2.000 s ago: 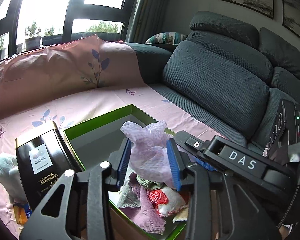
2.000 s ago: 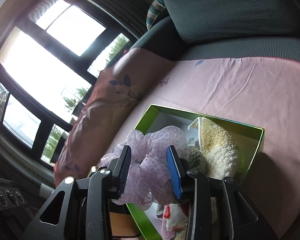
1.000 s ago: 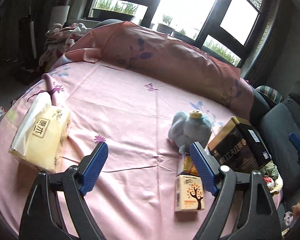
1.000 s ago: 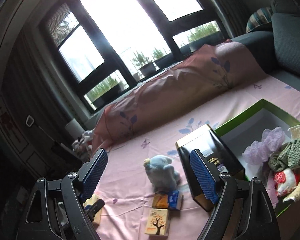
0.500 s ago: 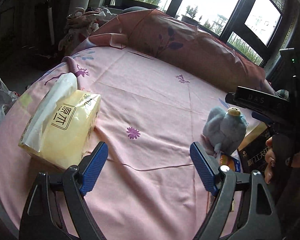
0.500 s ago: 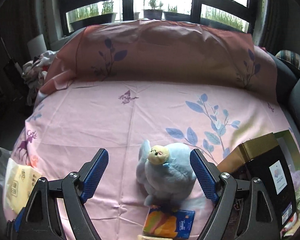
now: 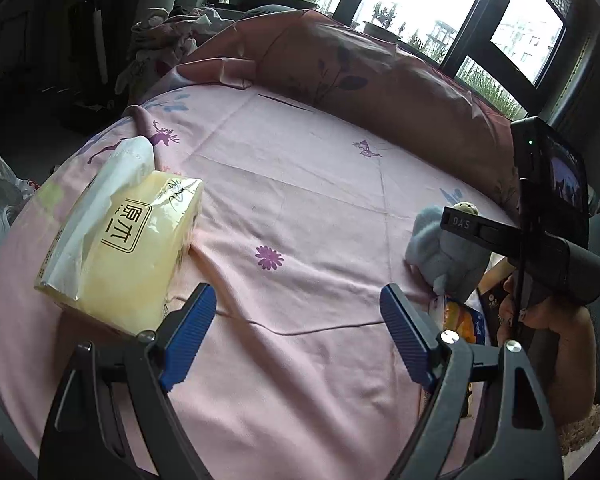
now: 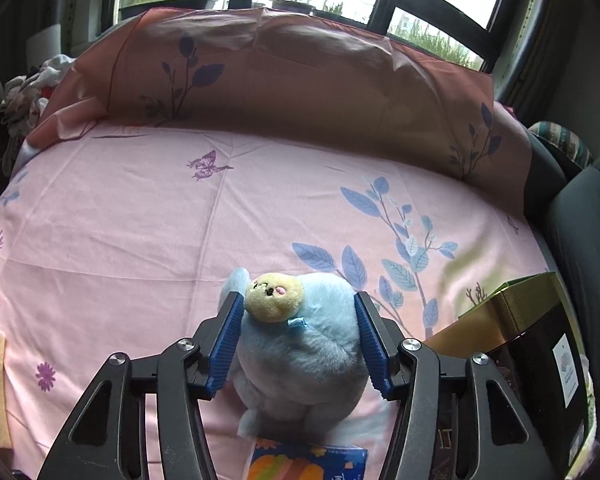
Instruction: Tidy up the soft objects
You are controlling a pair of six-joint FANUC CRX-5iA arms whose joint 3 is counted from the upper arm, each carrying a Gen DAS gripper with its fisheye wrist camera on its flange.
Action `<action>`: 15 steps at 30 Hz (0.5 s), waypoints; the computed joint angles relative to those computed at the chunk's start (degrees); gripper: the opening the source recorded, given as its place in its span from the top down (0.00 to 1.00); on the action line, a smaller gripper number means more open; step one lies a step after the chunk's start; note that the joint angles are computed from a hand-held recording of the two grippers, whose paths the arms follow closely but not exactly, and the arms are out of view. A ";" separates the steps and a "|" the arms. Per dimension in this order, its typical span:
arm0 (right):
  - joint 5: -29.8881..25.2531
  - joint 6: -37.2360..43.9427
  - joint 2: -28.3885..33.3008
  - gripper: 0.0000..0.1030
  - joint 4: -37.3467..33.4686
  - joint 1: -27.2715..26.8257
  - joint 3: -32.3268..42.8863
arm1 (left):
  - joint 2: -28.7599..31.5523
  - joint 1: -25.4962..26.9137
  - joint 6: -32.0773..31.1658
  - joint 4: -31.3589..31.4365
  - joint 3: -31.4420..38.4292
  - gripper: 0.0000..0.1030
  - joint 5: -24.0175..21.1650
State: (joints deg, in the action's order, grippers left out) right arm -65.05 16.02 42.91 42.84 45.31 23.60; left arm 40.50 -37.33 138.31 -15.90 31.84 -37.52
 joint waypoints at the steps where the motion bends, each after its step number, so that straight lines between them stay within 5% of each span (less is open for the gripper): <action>1: 0.71 -0.91 -0.55 0.49 0.50 0.03 -0.99 | -0.06 -0.06 0.31 -0.42 0.03 0.19 -0.09; 7: 15.13 -11.99 -8.94 0.52 6.52 0.01 -13.42 | -0.93 0.08 2.05 -1.07 -1.22 0.19 0.67; 11: 19.35 -12.39 -9.63 0.52 14.97 2.32 -16.86 | -1.80 0.23 4.99 -3.13 -1.88 0.19 0.26; 13: 20.55 -5.65 -8.55 0.51 11.19 3.71 -15.27 | -2.36 0.36 6.79 -4.07 -2.43 0.19 0.02; 15: 18.72 2.70 -6.88 0.50 0.28 4.83 -10.71 | -2.36 0.08 9.36 -6.67 -1.38 0.23 -3.13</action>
State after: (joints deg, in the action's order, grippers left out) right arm -46.33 18.72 36.03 43.12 50.14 12.89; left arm 38.14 -37.25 147.67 -22.57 30.46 -40.64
